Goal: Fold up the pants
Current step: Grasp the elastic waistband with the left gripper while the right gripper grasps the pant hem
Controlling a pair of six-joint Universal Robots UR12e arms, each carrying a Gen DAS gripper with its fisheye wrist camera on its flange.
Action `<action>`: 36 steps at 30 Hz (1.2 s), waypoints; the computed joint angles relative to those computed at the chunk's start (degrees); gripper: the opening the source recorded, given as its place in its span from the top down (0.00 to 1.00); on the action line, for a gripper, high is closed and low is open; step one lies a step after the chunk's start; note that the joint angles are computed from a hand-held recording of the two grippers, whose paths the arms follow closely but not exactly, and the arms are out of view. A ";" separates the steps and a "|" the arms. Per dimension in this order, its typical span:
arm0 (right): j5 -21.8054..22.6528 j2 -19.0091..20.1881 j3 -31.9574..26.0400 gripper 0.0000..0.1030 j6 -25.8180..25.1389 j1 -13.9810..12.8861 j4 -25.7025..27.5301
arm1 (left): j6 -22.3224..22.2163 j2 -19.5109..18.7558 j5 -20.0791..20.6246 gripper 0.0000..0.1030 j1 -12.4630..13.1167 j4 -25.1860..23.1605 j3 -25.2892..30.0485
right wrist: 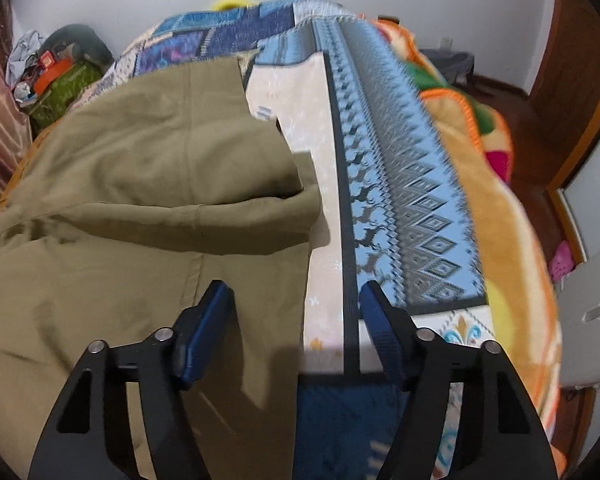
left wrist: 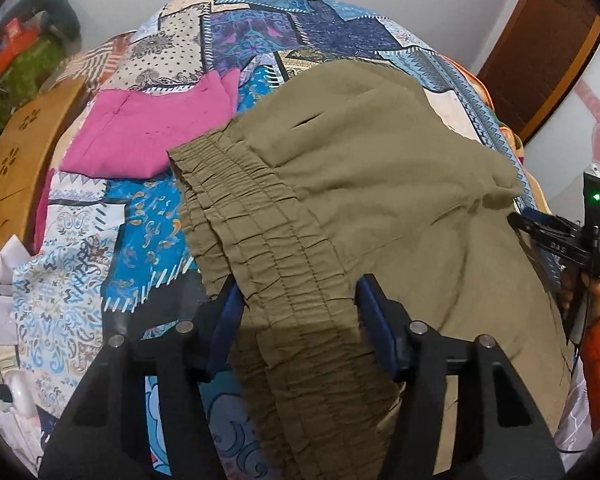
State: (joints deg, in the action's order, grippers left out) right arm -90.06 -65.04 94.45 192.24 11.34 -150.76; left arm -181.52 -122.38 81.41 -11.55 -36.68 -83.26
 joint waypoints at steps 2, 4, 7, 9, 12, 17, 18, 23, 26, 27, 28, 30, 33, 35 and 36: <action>-0.44 0.24 0.15 0.49 -1.33 0.10 -1.84 | 0.94 -0.13 -0.06 0.44 -0.03 0.41 0.03; 0.48 0.28 0.11 0.72 -1.96 -0.02 -2.15 | 1.38 -0.24 0.29 0.45 -0.09 0.88 0.00; 0.43 0.43 -0.13 0.87 -2.59 0.01 -1.69 | 2.43 -0.31 1.60 0.46 -0.34 1.66 -0.06; -1.14 0.27 0.04 0.89 -3.16 0.43 -1.41 | 3.02 -0.42 2.17 0.46 -0.35 1.94 -0.03; -2.49 0.70 -0.91 0.91 -3.74 0.61 -0.37 | 3.21 -0.57 3.02 0.47 -0.23 1.93 0.20; -4.03 0.30 -0.81 0.92 -3.83 1.39 0.82 | 4.42 -1.32 5.35 0.46 -0.10 2.91 0.69; -4.18 0.16 -0.61 0.93 -3.48 1.51 0.98 | 4.05 -1.41 4.53 0.46 0.17 2.66 0.81; -3.73 0.04 -0.85 0.92 -2.40 1.32 2.15 | 5.25 -0.94 1.53 0.47 0.88 0.35 1.25; -3.69 -0.51 -1.31 0.91 -3.72 1.35 4.60 | 6.13 0.11 1.90 0.47 0.76 1.05 0.87; -3.73 -0.80 -1.27 0.89 -4.09 1.41 4.98 | 6.40 0.49 2.14 0.46 0.75 2.00 0.65; -3.72 -1.08 -1.09 0.85 -4.41 1.51 4.78 | 6.45 0.66 2.02 0.46 0.81 2.47 0.65; -3.08 -1.67 -0.68 0.74 -5.29 1.31 3.54 | 6.26 0.77 1.77 0.45 0.97 2.98 1.09; -2.83 -1.99 -0.45 0.56 -5.12 1.05 0.04 | 5.51 0.10 1.97 0.44 1.14 3.00 2.60; -2.81 -1.56 -1.17 0.56 -4.91 0.87 -1.36 | 5.15 -0.56 2.35 0.43 1.17 2.47 3.61; -2.77 -1.28 -1.65 0.56 -4.76 0.83 -1.37 | 4.89 -1.02 2.37 0.43 1.21 1.95 4.27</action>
